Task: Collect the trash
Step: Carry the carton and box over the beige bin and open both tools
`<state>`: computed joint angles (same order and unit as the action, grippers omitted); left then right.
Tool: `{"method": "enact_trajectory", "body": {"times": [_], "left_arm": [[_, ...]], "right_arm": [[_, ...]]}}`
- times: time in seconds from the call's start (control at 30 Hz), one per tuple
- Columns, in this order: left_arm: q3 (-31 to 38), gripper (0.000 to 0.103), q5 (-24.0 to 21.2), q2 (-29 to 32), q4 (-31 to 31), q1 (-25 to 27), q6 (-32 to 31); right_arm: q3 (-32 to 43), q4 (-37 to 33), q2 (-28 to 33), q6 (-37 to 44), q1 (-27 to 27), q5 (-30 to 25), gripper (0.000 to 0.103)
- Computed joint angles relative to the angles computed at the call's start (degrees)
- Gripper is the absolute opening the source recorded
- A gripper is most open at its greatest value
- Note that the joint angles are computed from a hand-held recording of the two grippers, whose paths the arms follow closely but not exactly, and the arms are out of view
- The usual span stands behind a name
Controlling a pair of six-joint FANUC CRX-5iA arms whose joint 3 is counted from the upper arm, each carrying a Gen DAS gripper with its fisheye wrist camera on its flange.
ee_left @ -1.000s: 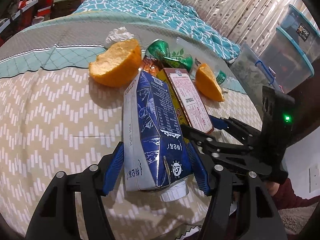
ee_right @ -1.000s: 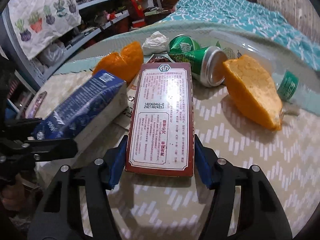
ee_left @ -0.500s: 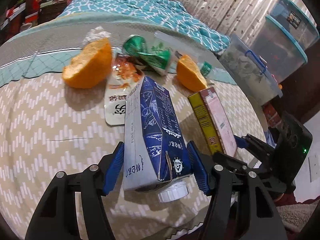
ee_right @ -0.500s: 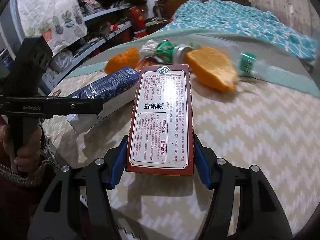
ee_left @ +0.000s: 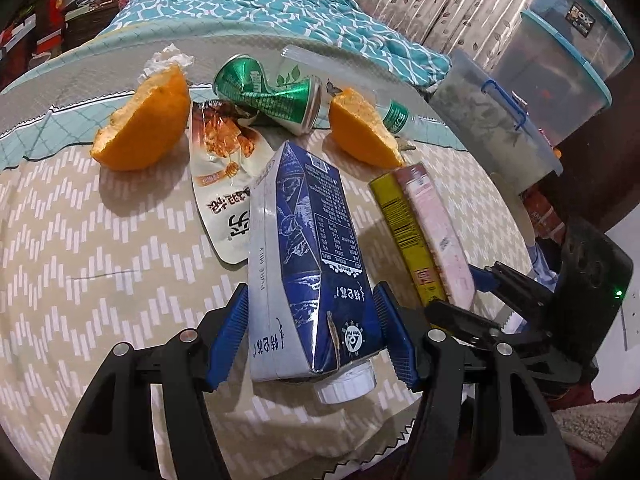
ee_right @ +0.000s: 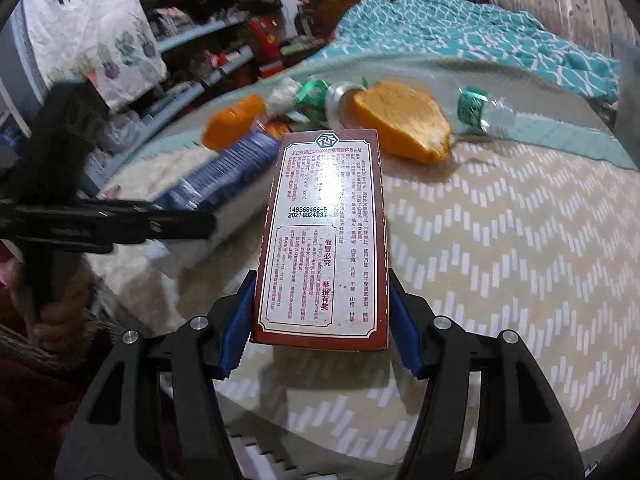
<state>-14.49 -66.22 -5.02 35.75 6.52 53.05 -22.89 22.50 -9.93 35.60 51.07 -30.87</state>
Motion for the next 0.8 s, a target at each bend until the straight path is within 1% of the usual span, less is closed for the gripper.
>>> {"method": "enact_trajectory", "body": {"times": [0.1,0.17,0.2,0.27,0.33,0.37,0.47,0.53,0.6,0.7,0.8], "left_arm": [[0.5,0.059,-0.62,0.24,1.14,-0.03,-0.45],[1.45,0.059,-0.81,0.52,1.78,-0.74,-1.11],[2.14,0.059,-0.77,0.74,2.12,-1.45,-1.72],[3.56,0.059,-0.69,1.43,2.31,-3.13,-2.26],[5.94,0.058,-0.82,3.02,2.11,-5.88,-2.54],[6.97,0.058,-0.92,3.85,1.94,-7.07,-2.69],[11.44,0.058,-0.83,7.48,0.06,-11.93,-2.38],[15.4,0.058,-1.58,11.03,-1.16,-15.43,-1.48],[19.2,0.058,-2.33,14.36,-2.55,-18.49,-0.07],[24.65,0.057,-3.23,18.71,-4.23,-22.89,1.98],[29.14,0.057,-3.3,22.11,-5.16,-26.43,3.08]], "right_arm": [[-2.18,1.85,-2.23,-3.28,-0.96,4.51,0.062],[-4.23,4.09,-3.98,-7.1,-2.25,7.86,0.062],[-5.18,5.87,-4.58,-9.35,-2.81,8.93,0.062],[-7.96,12.38,-5.88,-16.49,-4.06,10.12,0.062],[-10.24,15.72,-7.1,-21.45,-5.24,10.28,0.062],[-11.15,16.26,-7.71,-22.89,-5.88,10.49,0.062],[-15.84,22.08,-10.85,-31.48,-8.46,11.03,0.062],[-18.81,25.13,-13.34,-36.88,-10.49,10.36,0.062],[-21.42,26.31,-16.19,-40.34,-12.51,9.28,0.062],[-24.81,26.72,-20.73,-43.45,-15.46,7.54,0.062],[-26.77,26.25,-24.31,-43.79,-17.95,4.46,0.062]]}}
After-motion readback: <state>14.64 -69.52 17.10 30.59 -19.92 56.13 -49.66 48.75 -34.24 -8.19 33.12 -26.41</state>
